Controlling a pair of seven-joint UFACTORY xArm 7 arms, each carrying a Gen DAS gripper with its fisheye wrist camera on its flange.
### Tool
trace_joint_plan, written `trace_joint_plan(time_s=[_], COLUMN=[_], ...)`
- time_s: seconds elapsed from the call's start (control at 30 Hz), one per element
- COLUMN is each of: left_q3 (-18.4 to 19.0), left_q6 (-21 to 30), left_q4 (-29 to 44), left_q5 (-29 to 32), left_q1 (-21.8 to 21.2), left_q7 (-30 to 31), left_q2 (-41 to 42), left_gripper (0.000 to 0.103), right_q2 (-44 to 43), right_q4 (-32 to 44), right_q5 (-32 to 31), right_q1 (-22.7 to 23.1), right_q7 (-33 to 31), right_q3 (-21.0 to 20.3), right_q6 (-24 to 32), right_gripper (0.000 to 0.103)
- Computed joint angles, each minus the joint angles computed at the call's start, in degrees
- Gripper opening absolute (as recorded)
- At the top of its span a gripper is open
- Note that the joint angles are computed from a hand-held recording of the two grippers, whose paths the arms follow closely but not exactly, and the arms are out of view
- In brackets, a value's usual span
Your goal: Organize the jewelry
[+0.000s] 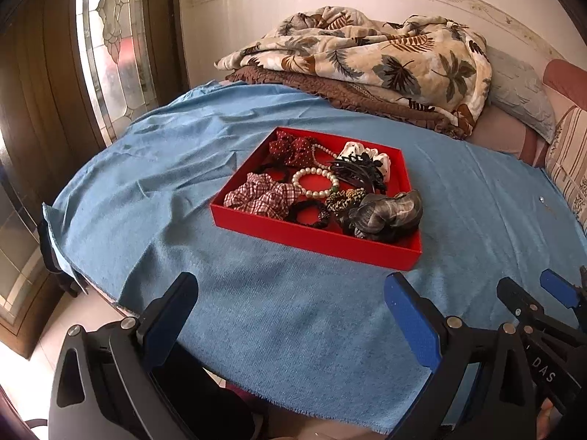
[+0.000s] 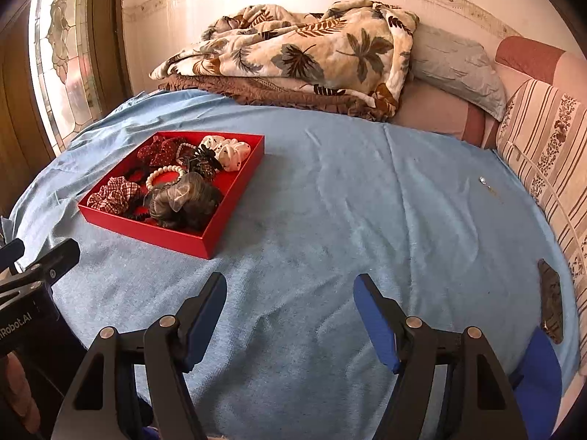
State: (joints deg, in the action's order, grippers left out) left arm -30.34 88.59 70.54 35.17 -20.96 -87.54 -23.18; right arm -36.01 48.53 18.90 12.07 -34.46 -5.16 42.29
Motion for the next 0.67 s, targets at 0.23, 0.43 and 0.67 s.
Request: trace_joint_plan(time_s=[0.23,0.43,0.67], left_q3=[0.7,0.88,0.05], left_q6=[-0.84,-0.67,2.35], left_q4=[-1.49,-2.32,-0.55], left_q5=[-1.79,-2.36,-0.56], left_q1=[0.04,0.75,1.99], left_q7=[-0.07,0.3,1.97], left_q2=[-1.22,-2.31,-1.69], left_gripper=[0.101,0.101,0.101], right_q2=[-0.37,-0.77,0.51], right_q4=[0.22,-0.48,0.32], right_q5=[-0.13,-0.57,0.08], right_q1=[0.76,1.7,1.66], right_q7=[0.5,0.09,0.05], right_q3=[1.21,1.67,0.68], right_q6=[-0.09,-0.13,0.95], right_gripper=[0.076,0.076,0.077])
